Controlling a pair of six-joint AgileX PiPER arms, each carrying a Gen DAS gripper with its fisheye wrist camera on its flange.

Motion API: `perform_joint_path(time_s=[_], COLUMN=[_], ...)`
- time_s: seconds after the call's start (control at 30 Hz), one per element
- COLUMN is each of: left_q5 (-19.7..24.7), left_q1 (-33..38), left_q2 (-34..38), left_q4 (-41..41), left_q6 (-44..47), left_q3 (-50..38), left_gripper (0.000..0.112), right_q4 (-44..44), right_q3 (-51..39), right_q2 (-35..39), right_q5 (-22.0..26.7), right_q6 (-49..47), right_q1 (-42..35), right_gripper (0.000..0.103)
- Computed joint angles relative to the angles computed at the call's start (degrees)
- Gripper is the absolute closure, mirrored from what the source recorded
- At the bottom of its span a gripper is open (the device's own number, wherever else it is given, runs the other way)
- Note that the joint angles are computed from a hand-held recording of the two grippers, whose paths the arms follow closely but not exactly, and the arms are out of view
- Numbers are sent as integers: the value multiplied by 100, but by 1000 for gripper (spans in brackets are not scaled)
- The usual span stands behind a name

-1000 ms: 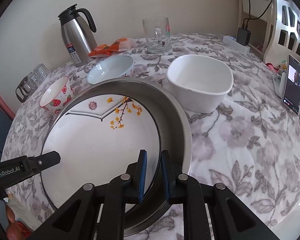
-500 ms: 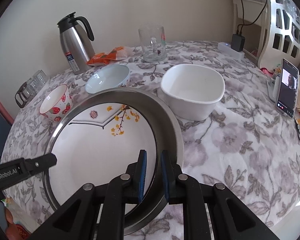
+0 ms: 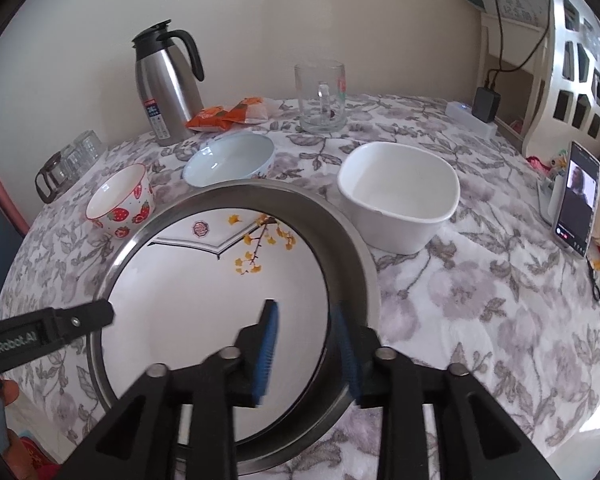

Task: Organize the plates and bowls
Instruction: 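Open both grippers to release the plate inside the basin, then move both grippers to the rim of the pale blue bowl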

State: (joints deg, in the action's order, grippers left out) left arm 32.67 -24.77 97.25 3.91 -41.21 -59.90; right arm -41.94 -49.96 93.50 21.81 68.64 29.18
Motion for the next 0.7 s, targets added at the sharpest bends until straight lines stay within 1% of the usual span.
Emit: perform_joint_path(time_s=[0.03,0.07,0.1,0.13,0.17,0.2,0.23,0.27,0.3,0.33,0.4,0.43,0.47,0.57,0.7], left_q5=[2,11,13,13,1,-1,17,39,73,100,129,172,209,329,503], left_q1=[9,-15,-54,-97,-138,-157,-193,-223,-245,-271,-324,-354,-383,-480,-619], left_q2=[1,-16,-35,-70,-99,-112,-113,-106,-93,-83,-89,-89,-86,-61,-20], left_q4=[-26,94,265,465,627,716,843,957,1075,1216,1526,1721,1883,2372,2786], left_q6=[10,-114,-276,-452,-590,-645,-735,-827,-915,-1028,-1305,-1481,-1632,-2071,-2368], left_q3=[6,16,20,26,40,42,31,29,15,14,50,65,77,100,68], left_gripper=[53,49,41,36,35,35,32,29,23,21,21,21,21,15,14], right_q4=[-85,-188,-314,-391,-471,-546,-590,-640,-691,-738,-866,-898,-979,-1112,-1180], right_q3=[8,12,6,6,7,7,5,-3,-10,-11,30,37,57,110,125], right_q2=[-10,-19,-23,-23,-24,-21,-18,-10,3,17,8,7,-1,-37,-42], right_q5=[-2,8,35,43,49,57,73,100,128,150,110,106,93,18,-8], right_q6=[66,146,241,302,366,414,451,499,552,598,703,738,830,978,1036], right_q1=[27,56,98,123,146,161,172,184,193,194,172,167,162,138,139], right_gripper=[64,58,54,46,42,41,38,32,29,25,18,8,0,0,0])
